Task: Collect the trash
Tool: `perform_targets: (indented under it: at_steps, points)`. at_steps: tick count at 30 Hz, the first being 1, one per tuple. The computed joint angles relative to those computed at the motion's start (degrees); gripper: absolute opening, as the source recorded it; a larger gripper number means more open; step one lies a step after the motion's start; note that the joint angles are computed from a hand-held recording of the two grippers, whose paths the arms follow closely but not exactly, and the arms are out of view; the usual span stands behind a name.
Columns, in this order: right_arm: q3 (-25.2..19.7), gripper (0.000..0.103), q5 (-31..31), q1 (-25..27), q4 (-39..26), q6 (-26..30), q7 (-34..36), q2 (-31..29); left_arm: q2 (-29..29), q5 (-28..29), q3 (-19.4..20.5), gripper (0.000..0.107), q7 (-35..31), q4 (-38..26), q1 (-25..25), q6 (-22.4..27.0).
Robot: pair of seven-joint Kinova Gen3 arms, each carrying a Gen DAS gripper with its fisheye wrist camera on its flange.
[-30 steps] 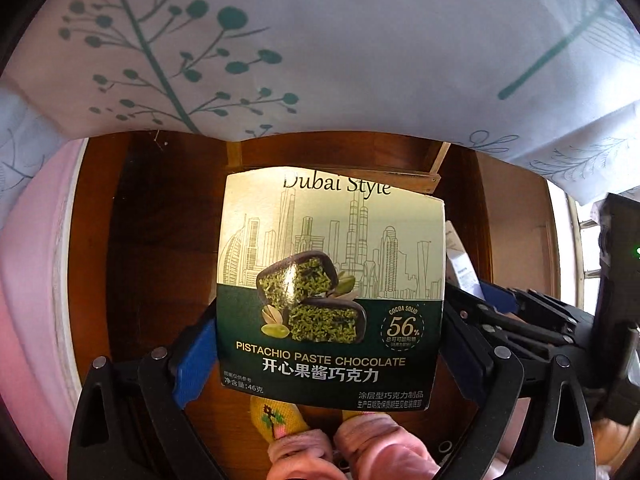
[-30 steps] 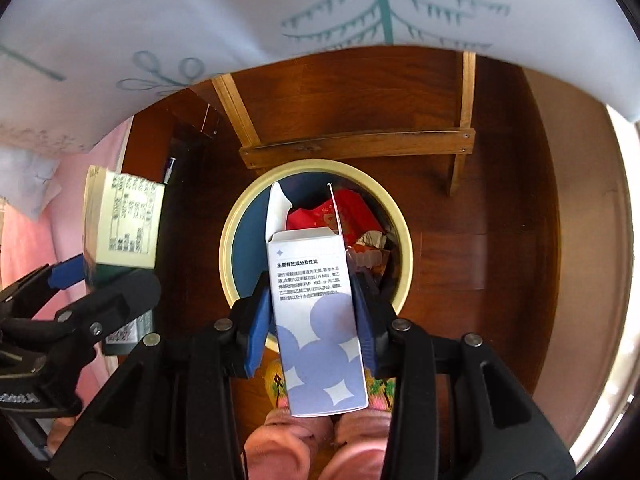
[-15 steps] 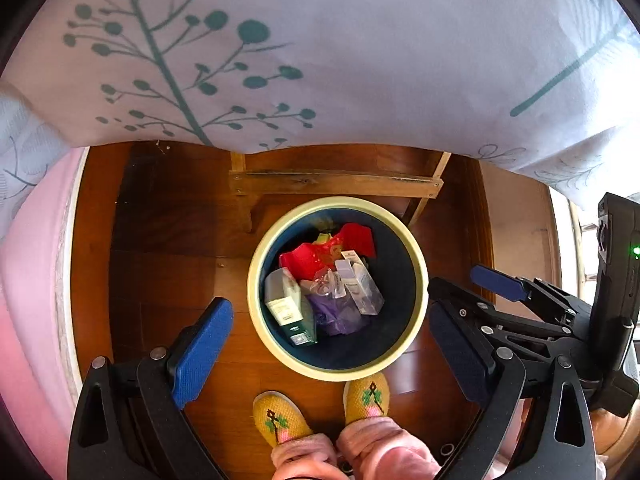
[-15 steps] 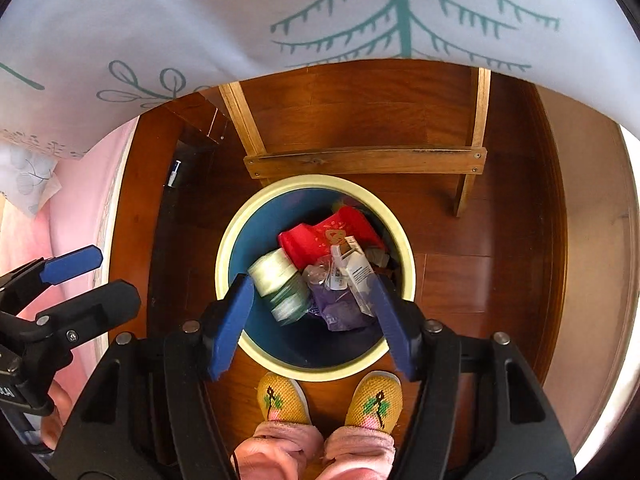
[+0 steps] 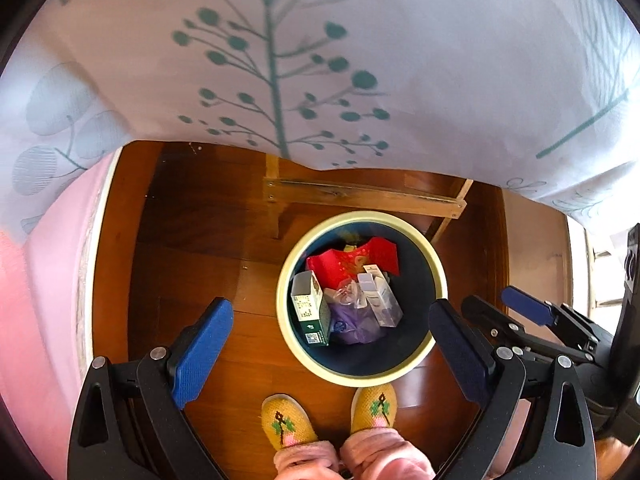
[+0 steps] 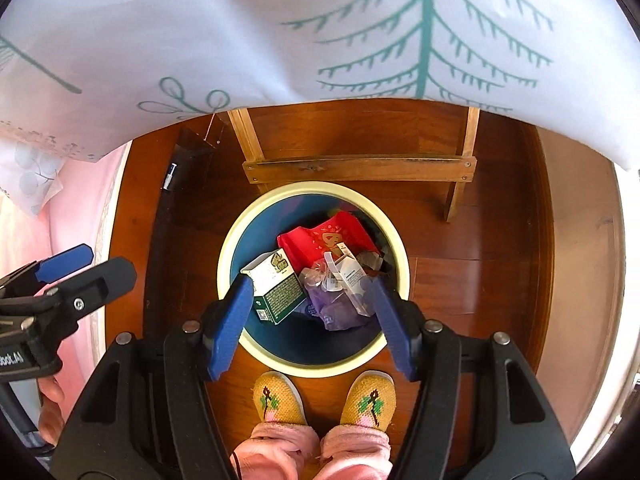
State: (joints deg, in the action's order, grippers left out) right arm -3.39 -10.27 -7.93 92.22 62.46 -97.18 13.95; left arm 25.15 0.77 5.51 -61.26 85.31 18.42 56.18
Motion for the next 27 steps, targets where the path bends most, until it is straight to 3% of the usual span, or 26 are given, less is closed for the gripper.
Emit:
perform_targets:
  at_steps: [7,15,27]
  points:
    - [0.26,0.059,1.74,-1.2,-2.14,3.43,-3.42,-1.09,-2.25,0.17,-0.03,0.099,0.42,-0.85,-0.6,2.59]
    - [0.36,0.059,3.8,-2.14,-9.27,12.3,-6.56,-2.47,-6.0,-0.63,0.31,0.099,1.49,-4.3,-0.28,8.27]
    - [0.42,0.059,4.14,-2.85,-27.01,26.0,-11.58,-3.42,-9.32,-3.64,0.49,0.099,1.73,-19.77,-0.08,20.68]
